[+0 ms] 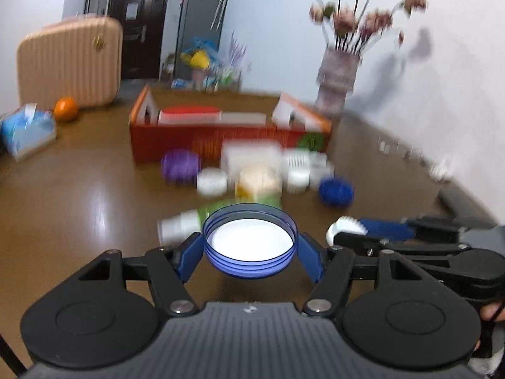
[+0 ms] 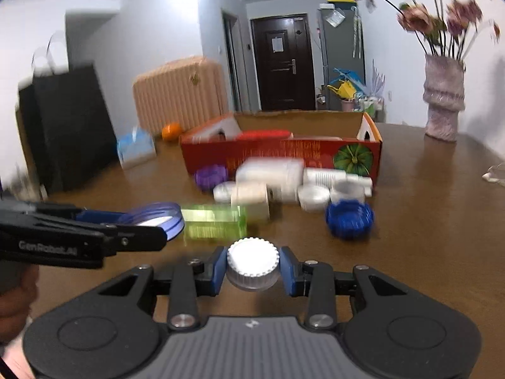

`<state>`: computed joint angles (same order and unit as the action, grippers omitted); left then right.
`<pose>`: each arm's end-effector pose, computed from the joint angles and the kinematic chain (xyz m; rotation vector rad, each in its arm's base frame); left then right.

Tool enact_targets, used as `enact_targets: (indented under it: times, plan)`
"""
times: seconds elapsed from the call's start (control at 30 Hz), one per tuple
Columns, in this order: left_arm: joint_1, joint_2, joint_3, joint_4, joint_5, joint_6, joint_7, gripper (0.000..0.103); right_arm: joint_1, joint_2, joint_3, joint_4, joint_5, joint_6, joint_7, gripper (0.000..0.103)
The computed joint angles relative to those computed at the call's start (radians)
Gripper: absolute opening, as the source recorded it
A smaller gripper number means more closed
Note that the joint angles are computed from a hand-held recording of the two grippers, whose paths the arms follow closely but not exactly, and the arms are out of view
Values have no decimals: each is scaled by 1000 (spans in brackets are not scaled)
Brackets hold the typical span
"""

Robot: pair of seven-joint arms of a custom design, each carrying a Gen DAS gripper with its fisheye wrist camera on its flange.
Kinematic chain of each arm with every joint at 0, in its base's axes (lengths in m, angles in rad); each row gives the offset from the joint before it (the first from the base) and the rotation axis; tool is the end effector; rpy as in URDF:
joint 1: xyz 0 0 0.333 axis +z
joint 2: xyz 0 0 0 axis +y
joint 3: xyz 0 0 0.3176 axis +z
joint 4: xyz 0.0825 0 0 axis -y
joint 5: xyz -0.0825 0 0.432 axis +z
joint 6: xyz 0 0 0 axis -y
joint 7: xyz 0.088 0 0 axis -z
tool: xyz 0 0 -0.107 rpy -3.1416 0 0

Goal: Organize rigid objects
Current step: 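Carry the jar and cap into the box and open both tools, then lower the left tool onto the green spray bottle and close it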

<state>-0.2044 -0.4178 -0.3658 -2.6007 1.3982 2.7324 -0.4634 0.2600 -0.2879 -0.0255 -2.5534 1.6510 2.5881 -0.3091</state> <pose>0.3722 -0.2773 0.3874 -1.8075 1.4303 -0.9452 0.4693 0.0934 0.3586 -1.9335 0.8671 -0.3040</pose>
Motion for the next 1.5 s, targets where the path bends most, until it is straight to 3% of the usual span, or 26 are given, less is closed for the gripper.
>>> enact_targets:
  times: [0.13,0.2,0.3,0.4,0.5,0.63,0.73,0.77,0.8,0.83,1.03,1.2,1.37,1.5]
  plan:
    - [78,39,49,92,133,11,41,66,-13,103,-19,164,-42,-113,136,35]
    - [113,106,95,166,145,35,109,66,-12,183,1,282,-25,-103,145,35]
    - [152,246,162,302,37,80,309,66,-4,339,51,484,-62,-14,212,35]
    - [161,377,199,419,-136,68,575,66,-4,517,88,709,-266,6,456,35]
    - [159,479,221,495,-339,43,823,67,28,689,89,924,-540,-4,727,35]
    - [161,527,253,508,-377,113,941,72,86,892,49,1192,-828,-89,1010,37]
    - [173,536,263,493,-468,165,1020,78,100,983,51,1317,-938,-161,1116,38]
    - [176,540,265,493,-487,175,1044,79,101,1001,56,1342,-966,-180,1137,41]
    - [173,540,270,493,-488,176,1044,80,102,1012,62,1358,-990,-190,1154,51]
    - [171,538,273,489,-492,182,1045,80,104,1018,68,1369,-1015,-192,1163,56]
    - [161,472,275,460,-472,149,987,82,40,948,145,1286,-1041,-123,1146,58]
    - [166,335,239,386,-366,93,839,86,-19,778,173,1093,-998,-33,1071,68]
    - [175,150,162,263,-282,12,684,88,-102,535,194,814,-786,63,856,74]
    - [165,-8,98,144,-255,-17,563,91,-133,359,157,624,-539,52,631,77]
